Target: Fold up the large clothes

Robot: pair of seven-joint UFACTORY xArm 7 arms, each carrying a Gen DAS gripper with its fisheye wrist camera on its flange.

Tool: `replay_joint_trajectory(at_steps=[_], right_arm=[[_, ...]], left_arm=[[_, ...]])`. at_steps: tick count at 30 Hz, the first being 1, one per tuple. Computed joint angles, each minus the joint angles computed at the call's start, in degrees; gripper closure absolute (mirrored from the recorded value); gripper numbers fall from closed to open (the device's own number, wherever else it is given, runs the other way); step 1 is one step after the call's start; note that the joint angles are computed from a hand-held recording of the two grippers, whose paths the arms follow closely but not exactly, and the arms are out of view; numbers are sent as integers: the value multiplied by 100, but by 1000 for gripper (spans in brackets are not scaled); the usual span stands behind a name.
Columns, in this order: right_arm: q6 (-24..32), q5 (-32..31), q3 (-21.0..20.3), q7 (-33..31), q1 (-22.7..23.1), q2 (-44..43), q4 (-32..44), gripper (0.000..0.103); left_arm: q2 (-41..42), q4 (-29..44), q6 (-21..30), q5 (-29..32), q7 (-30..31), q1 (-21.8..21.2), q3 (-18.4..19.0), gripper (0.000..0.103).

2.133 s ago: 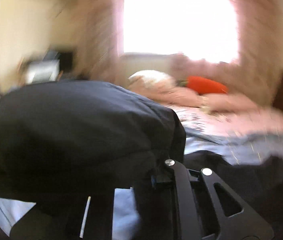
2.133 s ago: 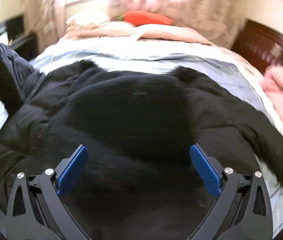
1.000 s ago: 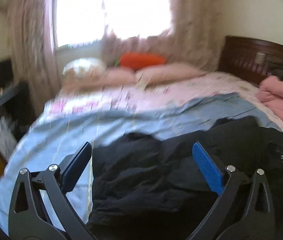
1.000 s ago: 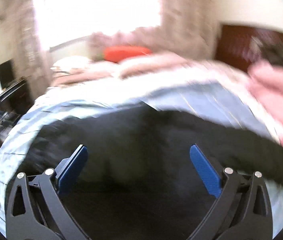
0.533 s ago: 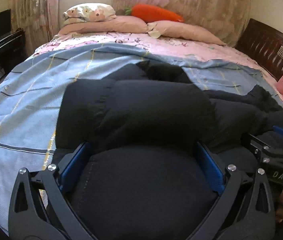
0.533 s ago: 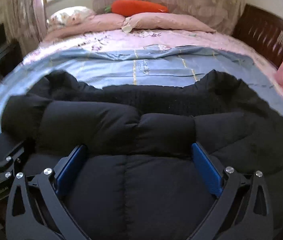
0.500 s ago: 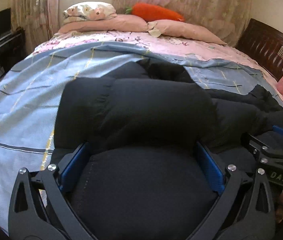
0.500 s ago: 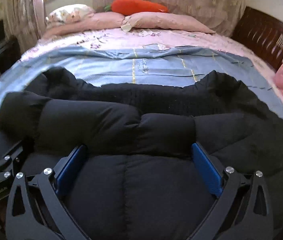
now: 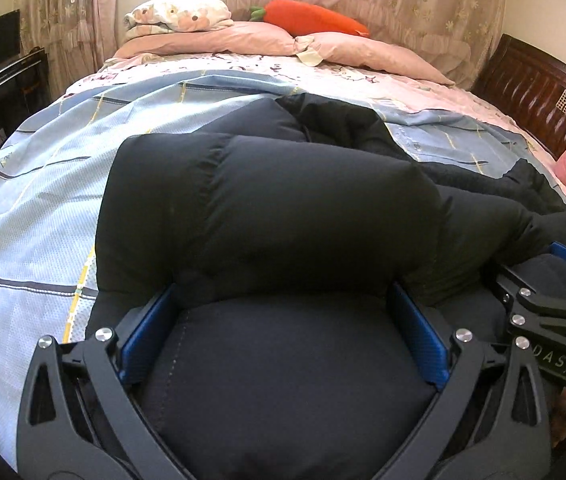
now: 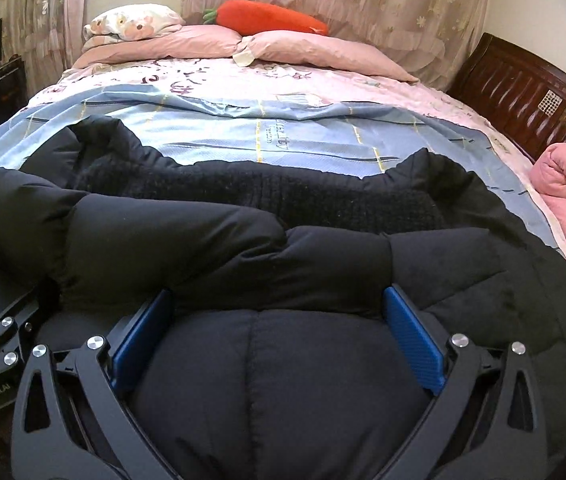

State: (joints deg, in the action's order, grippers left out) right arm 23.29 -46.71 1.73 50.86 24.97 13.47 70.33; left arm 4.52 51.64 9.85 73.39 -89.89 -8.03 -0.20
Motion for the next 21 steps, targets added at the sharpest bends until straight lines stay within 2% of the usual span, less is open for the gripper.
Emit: replay_joint_trajectory(at_steps=[13,17,20,21], right_arm=[[58,-675,-68,669,122,55,31,1],[53,-604,-20,586,75,32,13,1],[368,-135,175,-27,9,-217,1,1],[230,-16,97,-111,52,-442,-172,1]], left_arm=[[38,29,28,378,-376,-2,-6,2],[47,39,-2,475,-477,4,2,2],[60,62,-16,723,-693,8,16,2],[66,76,9,854,-817,4,13,2]])
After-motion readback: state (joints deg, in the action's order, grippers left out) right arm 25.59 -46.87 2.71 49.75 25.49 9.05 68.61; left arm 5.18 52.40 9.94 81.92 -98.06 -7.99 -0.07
